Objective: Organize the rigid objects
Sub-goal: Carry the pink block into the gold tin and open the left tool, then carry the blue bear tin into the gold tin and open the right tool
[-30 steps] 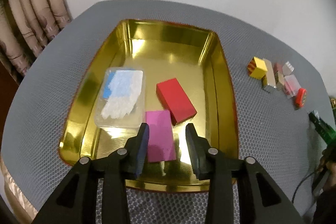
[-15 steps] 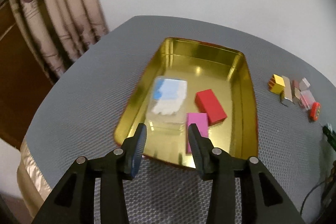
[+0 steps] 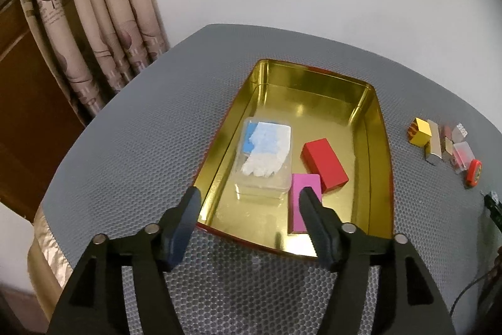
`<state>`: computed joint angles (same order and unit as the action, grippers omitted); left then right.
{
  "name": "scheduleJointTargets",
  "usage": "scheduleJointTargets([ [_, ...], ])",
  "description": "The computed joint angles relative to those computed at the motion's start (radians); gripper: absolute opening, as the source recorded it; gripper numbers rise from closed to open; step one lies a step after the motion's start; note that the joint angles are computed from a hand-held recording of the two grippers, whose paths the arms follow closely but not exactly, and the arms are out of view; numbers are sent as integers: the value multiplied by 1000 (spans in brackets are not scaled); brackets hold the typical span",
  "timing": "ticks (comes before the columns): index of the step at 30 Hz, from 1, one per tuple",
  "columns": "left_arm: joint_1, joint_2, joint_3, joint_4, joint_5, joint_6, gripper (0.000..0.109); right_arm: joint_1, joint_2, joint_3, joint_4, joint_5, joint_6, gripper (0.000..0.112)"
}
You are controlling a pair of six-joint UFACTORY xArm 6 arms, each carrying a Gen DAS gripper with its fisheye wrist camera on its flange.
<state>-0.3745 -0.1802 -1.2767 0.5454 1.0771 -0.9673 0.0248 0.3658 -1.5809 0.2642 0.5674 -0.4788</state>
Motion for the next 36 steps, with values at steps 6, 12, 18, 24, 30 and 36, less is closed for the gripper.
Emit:
scheduleJointTargets([
  [6,20,-18,12,-20,-11,-11,70,-1,-13,6,-47,-2,52,43],
  [12,28,-44,28,2,0,-63,75,-2,-52,25,20,4,-15,43],
  [18,42,-58,41,-9,1,-72,76,8,-124,85,118,27,-116,43],
  [24,53,-71,50,-13,0,-72,76,30,-213,169,206,62,-235,43],
  [30,67,-84,58,-16,10,-90,80,57,-275,198,281,128,-334,43],
  [36,88,-104,72,-15,19,-120,81,206,-347,180,239,187,-257,43],
])
